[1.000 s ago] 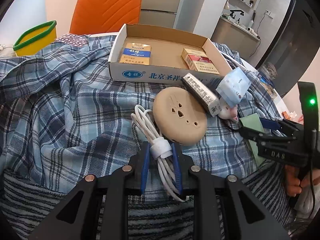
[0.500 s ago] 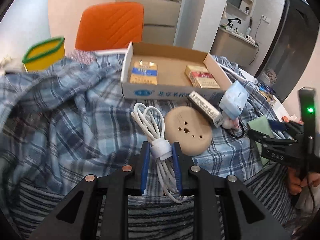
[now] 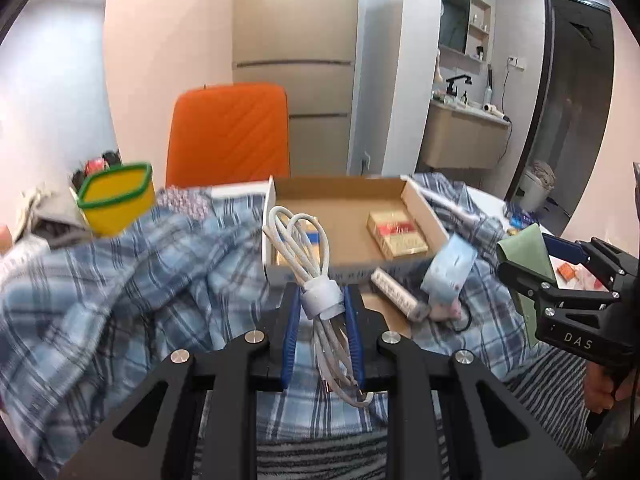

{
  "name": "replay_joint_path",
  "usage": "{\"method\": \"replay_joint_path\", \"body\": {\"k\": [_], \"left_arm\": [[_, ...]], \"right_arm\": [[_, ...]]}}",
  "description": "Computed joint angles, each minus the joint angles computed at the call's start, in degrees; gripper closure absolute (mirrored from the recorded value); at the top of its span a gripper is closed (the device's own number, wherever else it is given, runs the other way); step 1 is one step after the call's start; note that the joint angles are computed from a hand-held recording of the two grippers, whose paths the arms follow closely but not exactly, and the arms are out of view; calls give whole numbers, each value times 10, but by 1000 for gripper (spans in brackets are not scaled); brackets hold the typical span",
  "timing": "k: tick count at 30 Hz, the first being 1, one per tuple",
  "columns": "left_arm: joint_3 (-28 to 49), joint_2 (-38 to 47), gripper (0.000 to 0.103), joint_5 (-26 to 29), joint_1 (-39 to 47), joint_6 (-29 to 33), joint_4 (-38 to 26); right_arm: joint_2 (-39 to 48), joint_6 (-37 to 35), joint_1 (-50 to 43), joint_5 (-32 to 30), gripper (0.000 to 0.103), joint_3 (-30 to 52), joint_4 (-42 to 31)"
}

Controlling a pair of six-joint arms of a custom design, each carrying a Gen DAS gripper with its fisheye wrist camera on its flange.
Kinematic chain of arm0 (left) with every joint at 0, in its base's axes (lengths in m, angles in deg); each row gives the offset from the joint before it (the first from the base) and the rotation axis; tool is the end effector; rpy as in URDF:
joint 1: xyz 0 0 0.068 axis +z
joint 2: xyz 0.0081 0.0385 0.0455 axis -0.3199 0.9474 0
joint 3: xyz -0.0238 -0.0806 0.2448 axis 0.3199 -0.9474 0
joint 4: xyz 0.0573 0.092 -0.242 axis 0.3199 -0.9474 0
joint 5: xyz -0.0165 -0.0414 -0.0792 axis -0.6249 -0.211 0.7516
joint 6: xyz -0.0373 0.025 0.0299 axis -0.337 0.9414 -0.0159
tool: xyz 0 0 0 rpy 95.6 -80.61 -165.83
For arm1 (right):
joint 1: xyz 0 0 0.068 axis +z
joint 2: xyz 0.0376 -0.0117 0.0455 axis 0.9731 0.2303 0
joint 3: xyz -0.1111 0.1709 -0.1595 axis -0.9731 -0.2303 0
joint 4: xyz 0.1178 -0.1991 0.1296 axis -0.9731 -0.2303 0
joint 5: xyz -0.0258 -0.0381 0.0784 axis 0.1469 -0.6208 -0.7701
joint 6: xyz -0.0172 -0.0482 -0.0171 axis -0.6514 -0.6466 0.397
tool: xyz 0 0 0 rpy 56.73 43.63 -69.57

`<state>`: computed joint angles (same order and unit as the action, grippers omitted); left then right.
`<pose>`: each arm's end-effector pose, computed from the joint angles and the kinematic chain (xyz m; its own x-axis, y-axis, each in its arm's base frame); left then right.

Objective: Organize soft objects
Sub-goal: 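Lift the green pouch and white cable and carry both over the box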

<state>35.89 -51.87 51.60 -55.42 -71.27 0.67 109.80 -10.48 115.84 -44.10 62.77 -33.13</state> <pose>0.0994 -0.0474 0.2220 -0.5843 -0.1955 -0.7877 -0.2596 0.9646 -0.0468 0.2071 0.1628 0.2038 -0.4824 -0.4417 -0.7564 -0.5689 0.8146 -0.1128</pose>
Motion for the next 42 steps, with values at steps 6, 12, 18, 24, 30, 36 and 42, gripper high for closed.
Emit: {"method": "replay_joint_path", "body": {"k": [6,12,18,24,30,36,42], "left_arm": [[49,4,82,-16,5,23,0],[95,41,82,-45,20,59,15],[132,66,82,-39,54,105,54],[157,93,82,-8,106,167,114],[183,142,82,42,175,216,181],[181,179,82,94,234,229,225],[159,221,82,140,275,239,262]], "right_arm": [[-4,23,1,-1,31,45,-14],[-6,26,2,8,31,88,-15],[2,30,16,21,31,136,-16],[26,47,19,26,31,182,-20],[68,49,23,35,31,248,-27],[126,70,8,28,31,323,-59],[187,80,-10,-10,31,343,-35]]}}
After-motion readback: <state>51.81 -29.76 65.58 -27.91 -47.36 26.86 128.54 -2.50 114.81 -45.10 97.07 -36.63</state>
